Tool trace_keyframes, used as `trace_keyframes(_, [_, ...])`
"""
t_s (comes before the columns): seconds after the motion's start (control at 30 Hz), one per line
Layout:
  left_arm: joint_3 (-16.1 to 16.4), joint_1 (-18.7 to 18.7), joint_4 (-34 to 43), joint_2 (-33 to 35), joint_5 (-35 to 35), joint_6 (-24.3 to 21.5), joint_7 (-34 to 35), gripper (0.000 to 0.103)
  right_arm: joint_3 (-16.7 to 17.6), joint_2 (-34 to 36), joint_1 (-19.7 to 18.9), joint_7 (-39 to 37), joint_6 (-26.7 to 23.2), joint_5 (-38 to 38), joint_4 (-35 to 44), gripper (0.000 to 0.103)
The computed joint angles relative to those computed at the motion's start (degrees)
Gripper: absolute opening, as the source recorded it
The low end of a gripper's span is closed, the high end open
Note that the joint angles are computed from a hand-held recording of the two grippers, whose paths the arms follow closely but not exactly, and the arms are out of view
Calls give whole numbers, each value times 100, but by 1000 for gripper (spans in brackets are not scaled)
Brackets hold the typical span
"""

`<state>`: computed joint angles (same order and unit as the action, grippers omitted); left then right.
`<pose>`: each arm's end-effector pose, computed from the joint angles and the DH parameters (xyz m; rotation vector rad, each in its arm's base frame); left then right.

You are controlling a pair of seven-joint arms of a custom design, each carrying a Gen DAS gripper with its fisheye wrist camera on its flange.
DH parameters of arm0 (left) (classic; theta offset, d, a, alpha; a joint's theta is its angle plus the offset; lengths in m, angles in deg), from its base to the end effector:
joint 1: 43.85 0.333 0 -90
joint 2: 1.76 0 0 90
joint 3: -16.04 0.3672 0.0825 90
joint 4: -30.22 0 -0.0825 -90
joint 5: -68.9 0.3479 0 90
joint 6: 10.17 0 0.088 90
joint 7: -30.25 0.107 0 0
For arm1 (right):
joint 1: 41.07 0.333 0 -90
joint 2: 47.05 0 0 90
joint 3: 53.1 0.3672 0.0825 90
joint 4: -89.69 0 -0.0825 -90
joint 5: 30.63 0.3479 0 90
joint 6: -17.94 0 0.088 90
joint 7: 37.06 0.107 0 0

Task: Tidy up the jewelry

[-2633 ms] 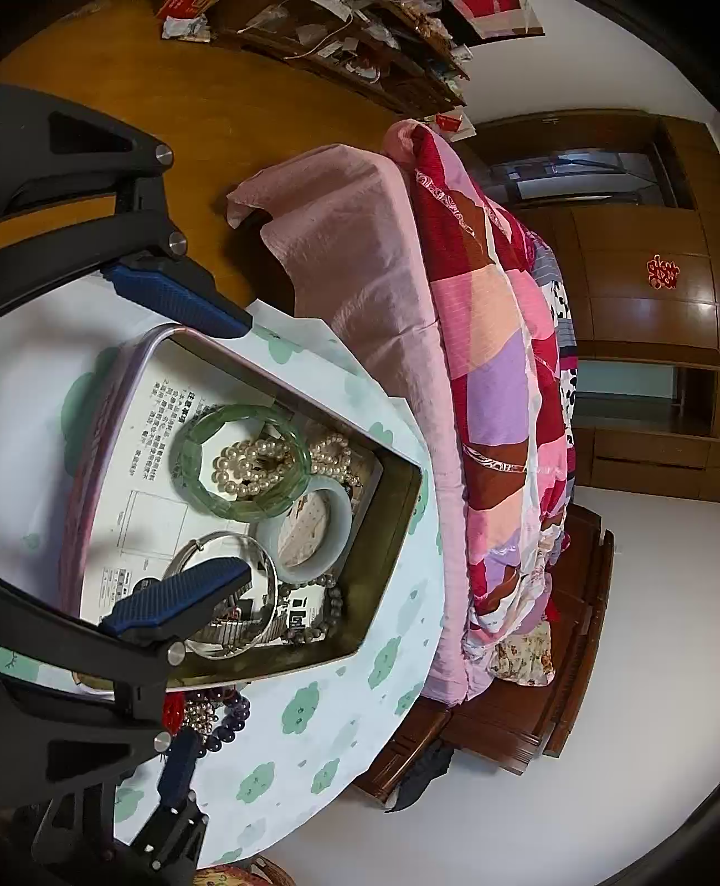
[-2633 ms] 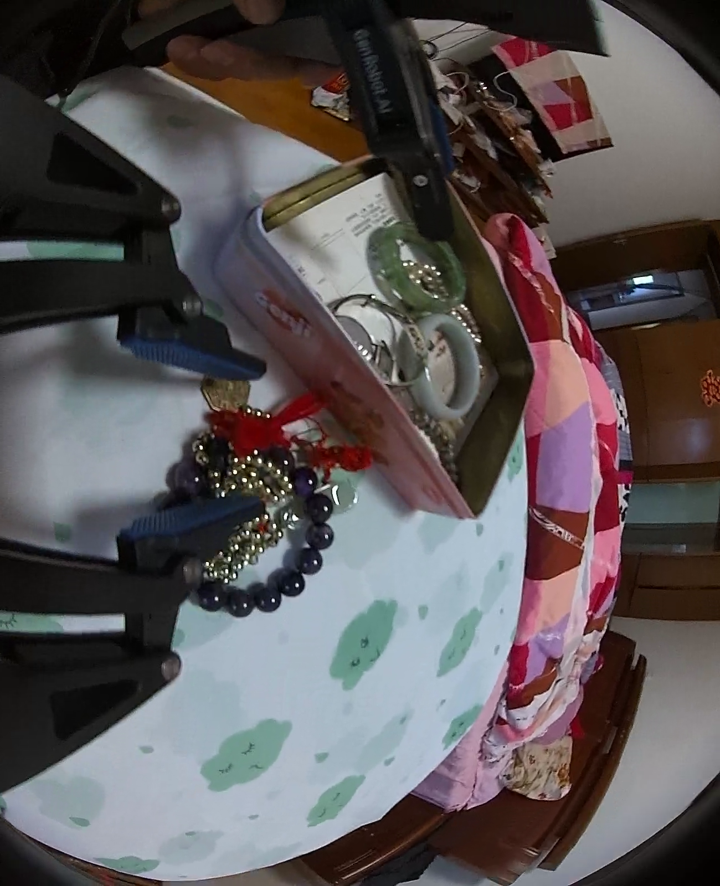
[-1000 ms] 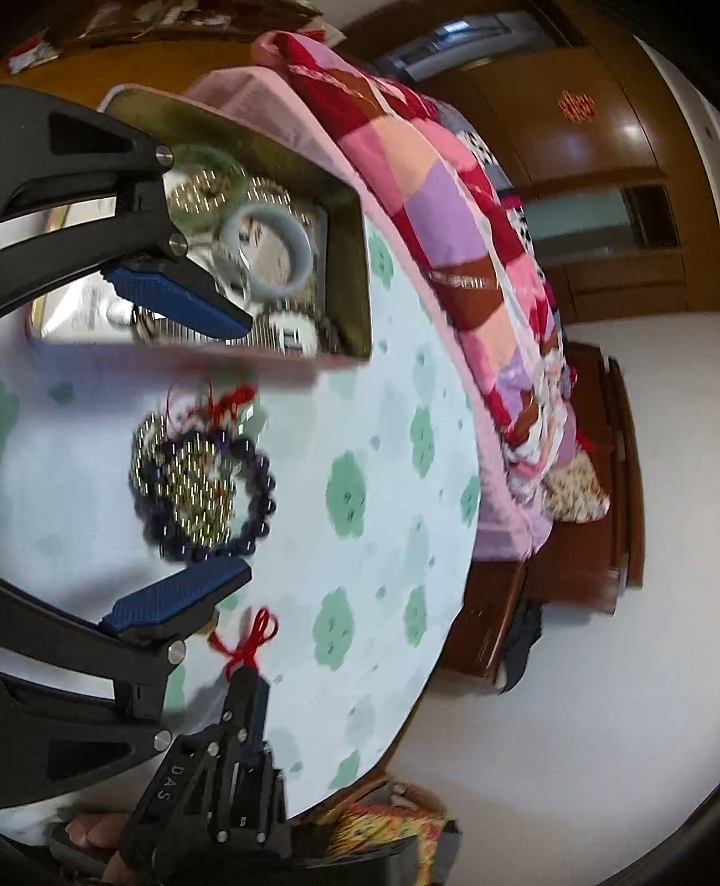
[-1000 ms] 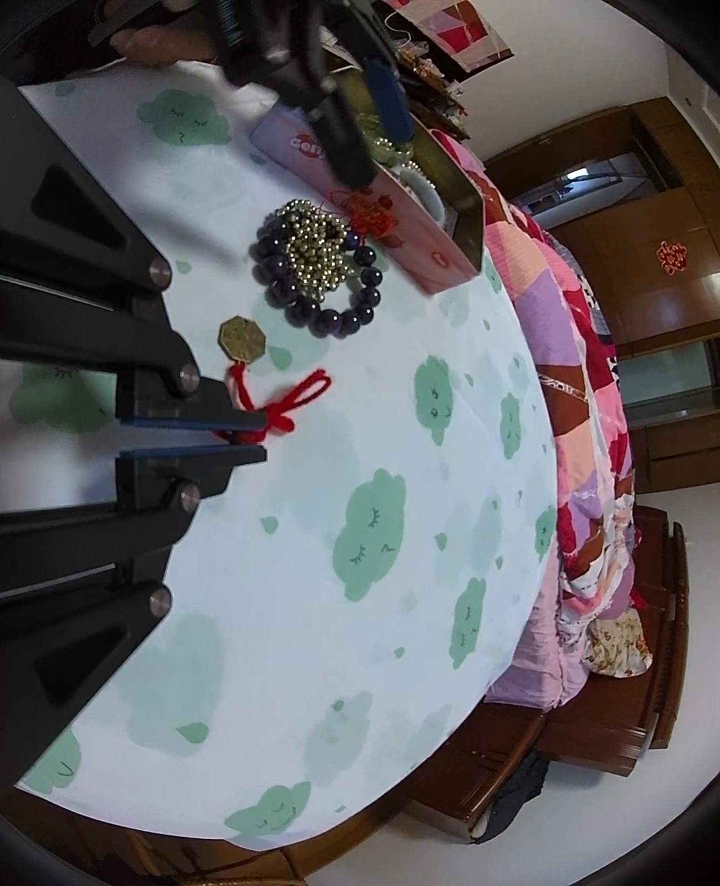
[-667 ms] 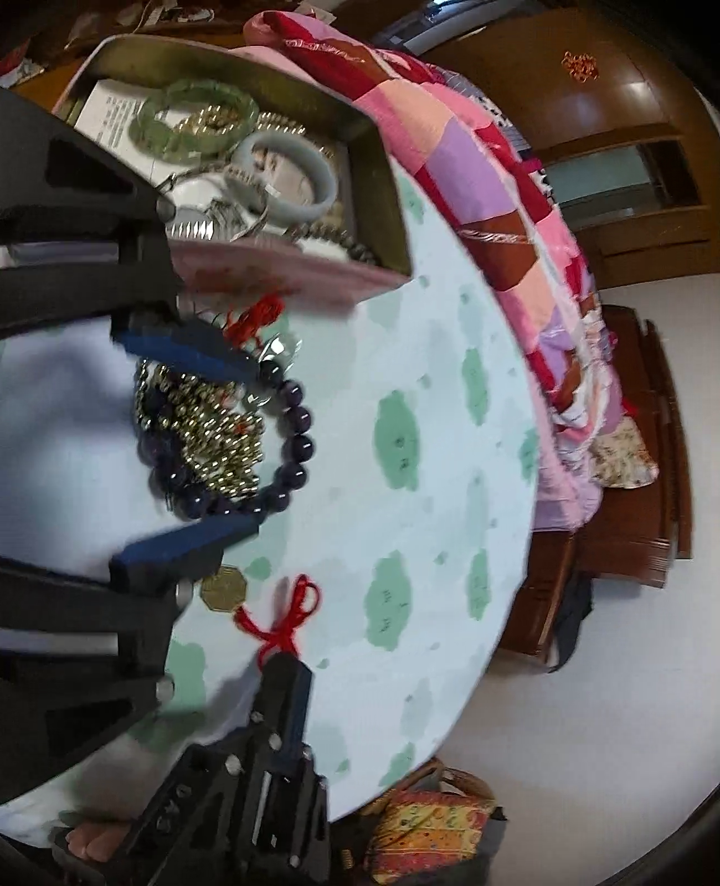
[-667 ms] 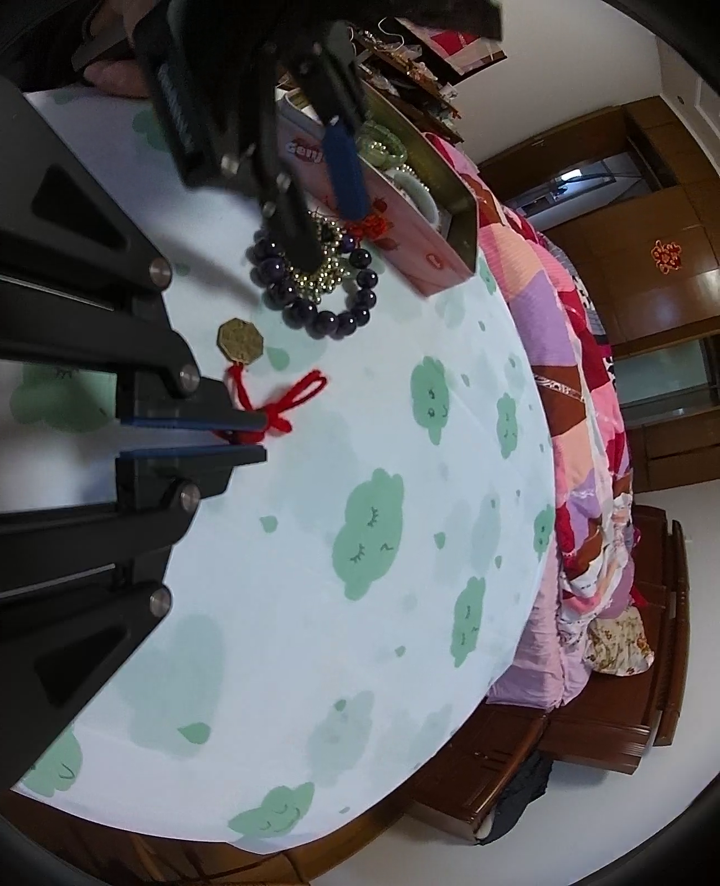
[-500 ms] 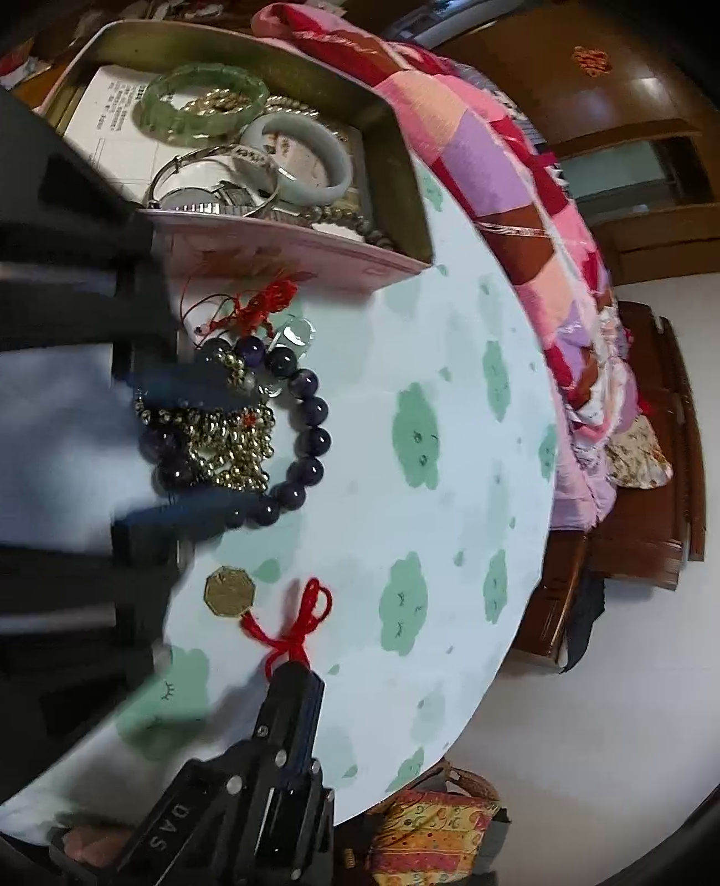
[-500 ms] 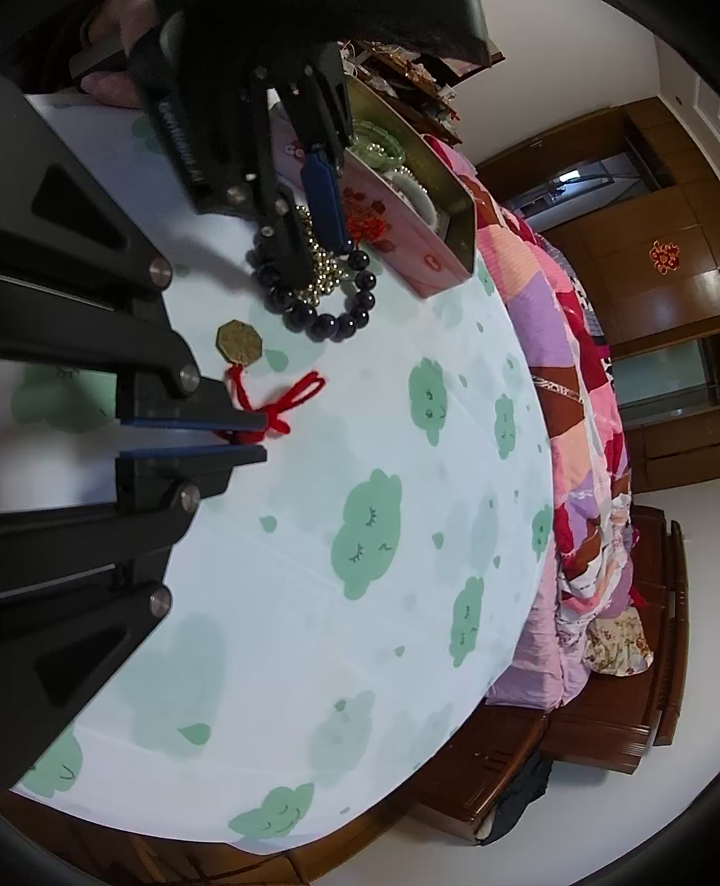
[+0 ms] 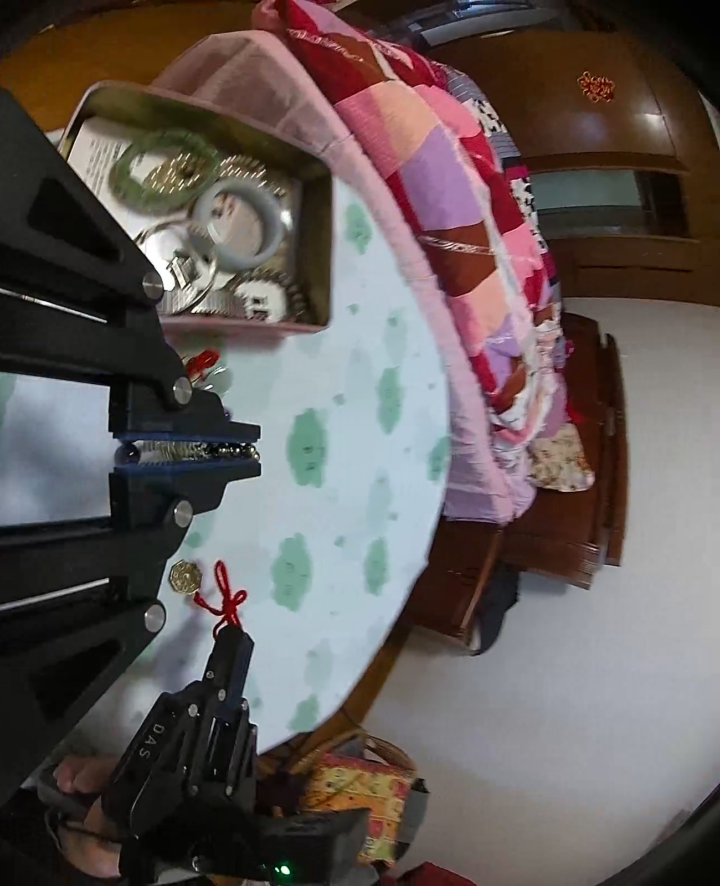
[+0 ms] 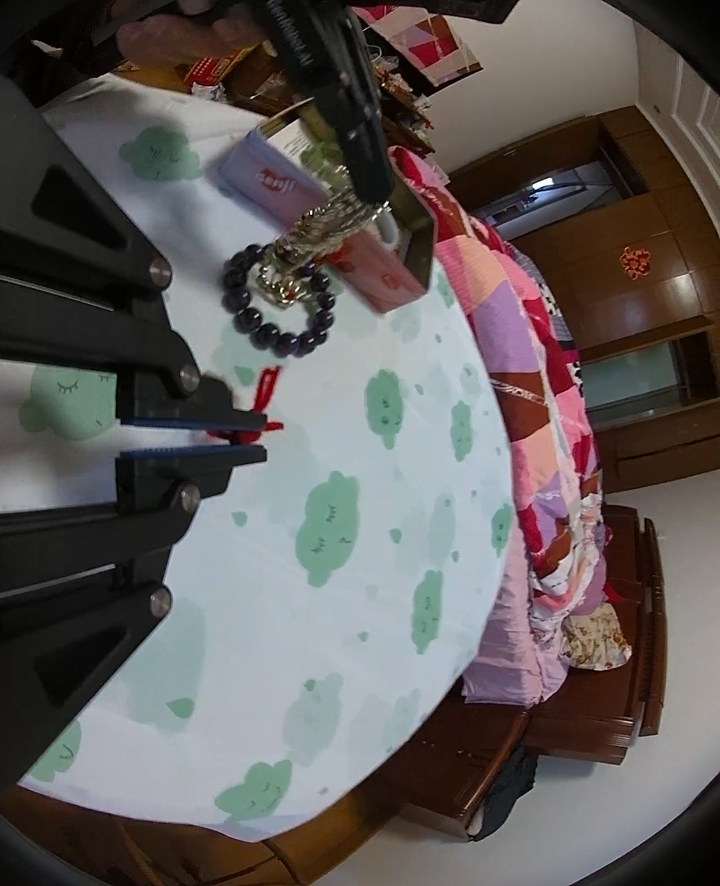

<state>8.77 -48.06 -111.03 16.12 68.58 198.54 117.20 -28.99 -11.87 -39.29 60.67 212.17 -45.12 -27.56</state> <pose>0.5211 -0.1007 0.3603 -1.6464 1.8511 -0.9346 0.5901 0.2694 0.3269 -1.9680 1.2753 -0.2928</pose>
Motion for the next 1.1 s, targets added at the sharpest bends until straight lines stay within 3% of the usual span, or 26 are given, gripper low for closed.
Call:
trace_keyframes(0.23, [-79, 273, -203, -365, 275, 298, -291, 4, 174, -159, -167, 92, 103, -153, -40, 7])
trace_keyframes(0.47, [-3, 283, -339, -631, 302, 446, -287, 4, 446, -271, -398, 203, 104, -430, -30, 6])
trace_keyframes(0.77, [20, 365, -419, -773, 380, 472, -310, 4, 460, -286, -357, 176, -171, -473, 166, 8])
trace_keyframes(0.83, [-2, 432, -430, -771, 506, 477, -420, 4, 238, -280, -170, 91, -364, -301, 221, 19])
trace_keyframes(0.87, [-5, 436, -431, -759, 526, 483, -438, 4, 29, -285, 9, 48, -467, -168, 245, 37])
trace_keyframes(0.93, [-11, 462, -422, -719, 583, 474, -498, 4, -86, -244, 89, -38, -592, 28, 245, 59])
trace_keyframes(1.1, [-31, 459, -329, -527, 635, 422, -581, 4, -382, -150, 356, -325, -850, 411, 236, 59])
